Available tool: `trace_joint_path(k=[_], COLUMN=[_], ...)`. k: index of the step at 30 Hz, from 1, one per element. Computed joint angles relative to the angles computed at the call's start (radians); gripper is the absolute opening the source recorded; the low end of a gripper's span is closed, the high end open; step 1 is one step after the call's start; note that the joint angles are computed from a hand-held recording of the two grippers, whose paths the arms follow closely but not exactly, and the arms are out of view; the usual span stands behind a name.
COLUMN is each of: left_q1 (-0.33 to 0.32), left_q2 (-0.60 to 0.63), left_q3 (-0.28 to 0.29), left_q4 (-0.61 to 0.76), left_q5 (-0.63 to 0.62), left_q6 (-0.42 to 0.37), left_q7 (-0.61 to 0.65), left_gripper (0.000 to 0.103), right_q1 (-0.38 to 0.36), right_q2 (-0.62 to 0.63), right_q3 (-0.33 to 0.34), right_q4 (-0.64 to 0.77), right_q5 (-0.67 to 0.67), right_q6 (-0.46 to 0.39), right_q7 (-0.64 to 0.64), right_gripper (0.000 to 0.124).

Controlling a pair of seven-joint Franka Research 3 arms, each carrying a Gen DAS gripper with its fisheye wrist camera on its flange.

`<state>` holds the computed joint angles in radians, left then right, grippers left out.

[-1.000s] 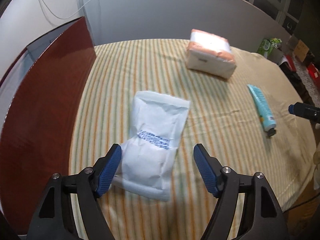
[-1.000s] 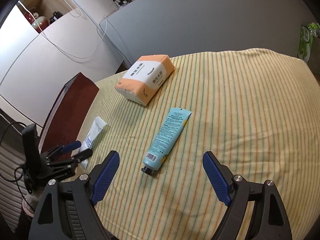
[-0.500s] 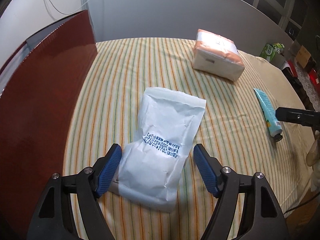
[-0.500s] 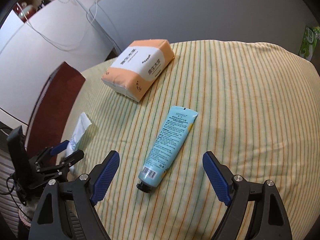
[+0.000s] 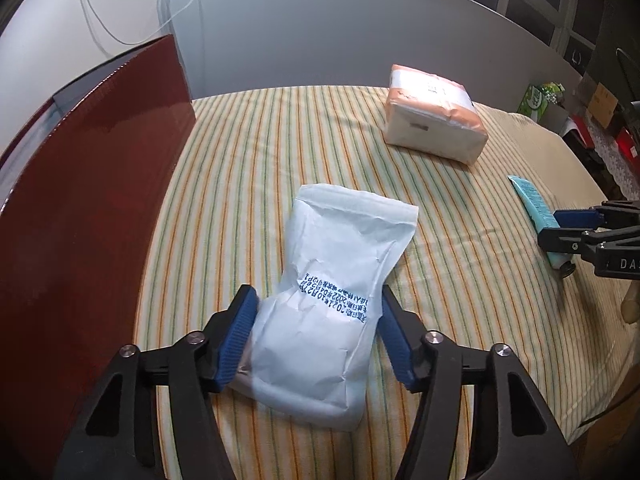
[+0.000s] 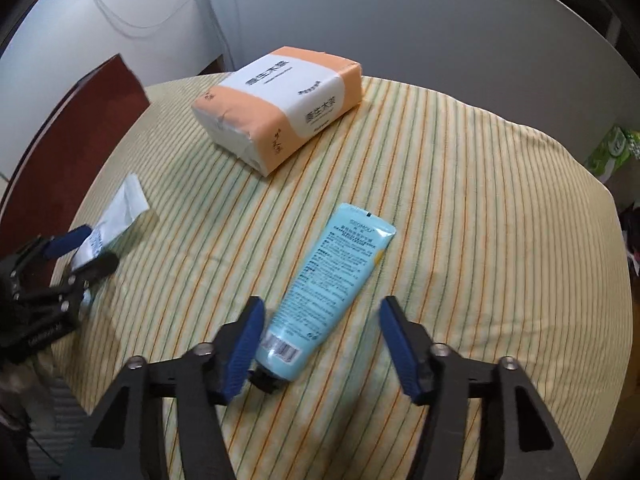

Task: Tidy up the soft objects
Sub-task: 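Close the left gripper on the white packet while the right gripper closes on the light-blue tube, then lift the white packet and light-blue tube off the bed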

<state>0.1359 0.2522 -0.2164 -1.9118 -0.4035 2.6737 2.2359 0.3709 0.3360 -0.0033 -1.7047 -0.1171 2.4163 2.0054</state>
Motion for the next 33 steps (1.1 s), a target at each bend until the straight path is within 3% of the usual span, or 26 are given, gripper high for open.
trace_joint_path(k=[1,4,20,24,25,26,27,31,33], left_q1=[0.005,0.014,0.003,-0.001,-0.001,-0.004,-0.006,-0.03,-0.032], left_q2=[-0.002,-0.011,-0.069,-0.083,-0.089,-0.095,-0.1,-0.113,-0.091], left_q3=[-0.004,-0.01,0.022,0.028,0.028,0.031,0.035,0.045,0.052], left_q4=[-0.003,-0.01,-0.023,-0.016,-0.016,-0.016,-0.015,-0.026,-0.004], left_q5=[-0.012,-0.049,-0.26,-0.303,-0.319,-0.325,-0.329,-0.324,-0.295], left_q6=[0.0,-0.013,-0.11,-0.121,-0.126,-0.131,-0.141,-0.08,-0.108], left_q7=[0.008,0.025,0.134,0.161,0.174,0.179,0.182,0.225,0.2], left_gripper=[0.056,0.052,0.047,0.046,0.042,0.02,0.012,0.012,0.012], right_q1=[0.0,-0.005,-0.07,-0.076,-0.077,-0.076,-0.076,-0.072,-0.066], right_q2=[-0.003,-0.026,-0.246,-0.269,-0.275,-0.277,-0.286,-0.281,-0.264], right_q3=[0.001,0.005,0.039,0.049,0.05,0.053,0.055,0.061,0.061], right_q4=[-0.002,-0.033,-0.334,-0.35,-0.352,-0.351,-0.354,-0.323,-0.296], right_q5=[-0.001,0.008,0.133,0.127,0.125,0.122,0.122,0.078,0.038], right_q6=[-0.006,0.007,0.197,0.225,0.23,0.238,0.246,0.255,0.249], right_q7=[-0.005,-0.015,-0.036,-0.025,-0.023,-0.018,-0.018,-0.004,0.013], right_gripper=[0.034,0.028,0.026,0.026,0.026,0.026,0.026,0.026,0.026])
